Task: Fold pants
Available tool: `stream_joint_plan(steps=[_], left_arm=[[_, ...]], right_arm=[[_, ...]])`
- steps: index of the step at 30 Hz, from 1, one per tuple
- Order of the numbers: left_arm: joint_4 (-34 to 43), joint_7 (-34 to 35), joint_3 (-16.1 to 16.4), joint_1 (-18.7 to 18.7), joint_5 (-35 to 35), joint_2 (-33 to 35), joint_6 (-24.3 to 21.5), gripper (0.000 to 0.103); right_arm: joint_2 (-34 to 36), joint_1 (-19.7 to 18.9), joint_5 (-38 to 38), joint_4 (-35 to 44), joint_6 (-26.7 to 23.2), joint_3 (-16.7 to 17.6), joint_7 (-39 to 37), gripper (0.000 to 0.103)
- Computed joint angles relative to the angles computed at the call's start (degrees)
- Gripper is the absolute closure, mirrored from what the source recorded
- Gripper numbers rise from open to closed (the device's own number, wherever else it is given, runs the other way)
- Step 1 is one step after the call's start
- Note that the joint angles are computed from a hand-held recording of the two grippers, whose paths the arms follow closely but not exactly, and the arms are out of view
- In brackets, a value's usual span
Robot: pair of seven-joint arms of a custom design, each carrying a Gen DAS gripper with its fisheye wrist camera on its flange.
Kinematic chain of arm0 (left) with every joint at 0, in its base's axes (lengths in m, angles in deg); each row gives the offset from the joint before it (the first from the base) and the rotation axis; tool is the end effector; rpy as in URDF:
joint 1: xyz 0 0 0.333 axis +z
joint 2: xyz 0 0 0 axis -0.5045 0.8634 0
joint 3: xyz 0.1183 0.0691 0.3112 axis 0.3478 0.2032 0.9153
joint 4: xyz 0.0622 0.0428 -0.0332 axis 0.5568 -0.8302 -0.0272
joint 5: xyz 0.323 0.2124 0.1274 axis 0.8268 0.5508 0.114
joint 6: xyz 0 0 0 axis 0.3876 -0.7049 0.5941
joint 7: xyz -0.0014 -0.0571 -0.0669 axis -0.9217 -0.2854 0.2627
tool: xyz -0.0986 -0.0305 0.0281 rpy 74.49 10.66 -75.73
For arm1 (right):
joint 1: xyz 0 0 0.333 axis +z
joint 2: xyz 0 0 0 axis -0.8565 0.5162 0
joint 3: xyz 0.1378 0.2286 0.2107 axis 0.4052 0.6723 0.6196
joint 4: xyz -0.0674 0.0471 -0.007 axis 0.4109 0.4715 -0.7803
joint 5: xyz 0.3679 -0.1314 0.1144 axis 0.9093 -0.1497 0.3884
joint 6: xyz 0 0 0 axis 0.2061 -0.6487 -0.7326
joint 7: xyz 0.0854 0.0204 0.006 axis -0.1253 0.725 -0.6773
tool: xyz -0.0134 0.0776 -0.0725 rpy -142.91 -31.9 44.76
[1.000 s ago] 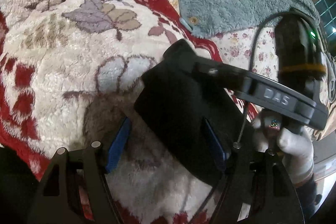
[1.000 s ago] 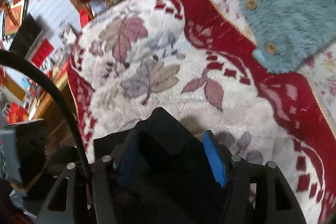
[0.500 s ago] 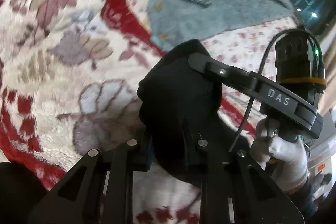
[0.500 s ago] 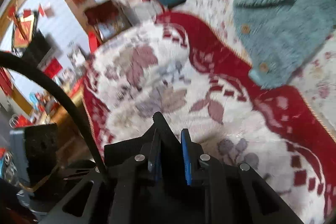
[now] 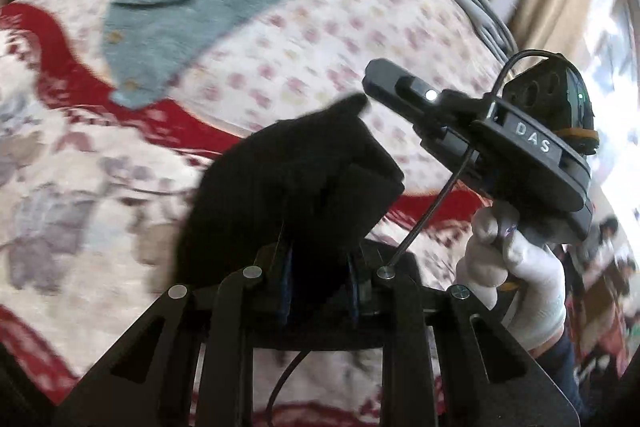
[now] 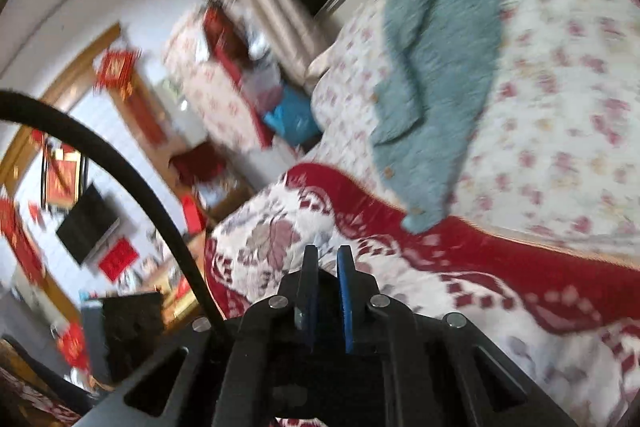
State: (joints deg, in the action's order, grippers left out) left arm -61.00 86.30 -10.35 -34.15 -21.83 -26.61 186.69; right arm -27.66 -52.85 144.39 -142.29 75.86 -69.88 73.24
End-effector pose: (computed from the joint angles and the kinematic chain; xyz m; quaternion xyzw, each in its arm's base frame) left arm 0.5800 -0.0671 0.5216 -0.6432 0.6193 -0.4411 0.0909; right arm 0.7125 0.2306 0.5386 -0.6946 0.4148 0.0668 0.5840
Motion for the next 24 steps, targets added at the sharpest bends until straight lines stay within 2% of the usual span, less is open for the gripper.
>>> stream_joint_plan(steps=[5,8,9,11,12,13,16,17,20,23,24], left_arm=[[2.7,-4.9,-2.5,-1.8,6.3,4.7,-2.7,0.083],[3.4,-6.6,-3.9,-2.7,9.3,6.8,-2.2,0.083],[3.5,-8.0,-4.3,-3.1,11.1,7.5,-1.8,0.083],[3.7,-9.4,-4.9,-3.5,12.7,8.6,-1.3,0.083],[4.0,-9.7,-5.2,-3.5,13.1,9.2,-1.3,0.083],[3.7,-9.8,-5.4,-3.5,13.4,9.1,-1.2,0.083],[3.1,-10.9,-5.7,-3.7,15.4,9.4,-0.2,0.083],[3.0,-10.9,-5.8,-3.6,15.4,9.3,-0.3,0.083],[2.7,-10.1,-6.0,-3.1,14.4,8.9,-0.8,0.083],[2.4,-10.4,-5.9,-3.2,14.8,8.6,-0.9,0.083],[2.3,-10.6,-5.8,-3.2,15.2,8.6,-0.9,0.083]], right_arm=[[-8.0,-1.8,2.5,-13.5,3.8,-3.4,0.3,0.094],[-11.5,-2.4,7.0,-20.6,5.3,-5.8,-0.3,0.091],[-12.1,-2.4,8.0,-22.3,5.8,-6.6,0.4,0.087],[-13.0,-2.5,9.5,-25.5,5.7,-8.2,2.4,0.073],[-13.3,-2.5,9.8,-26.7,5.9,-8.8,3.6,0.059],[-13.4,-2.6,10.1,-27.7,5.8,-9.4,5.2,0.053],[-12.9,-4.3,14.0,-29.0,-1.8,-10.6,6.3,0.053],[-12.9,-4.3,14.0,-29.2,-2.8,-10.8,6.5,0.050],[-10.4,-3.6,7.9,-26.5,-4.7,-11.0,12.3,0.047],[-7.9,-3.5,6.4,-23.8,-4.9,-9.9,14.0,0.047],[-7.4,-3.8,7.3,-23.3,-4.9,-9.4,13.0,0.052]])
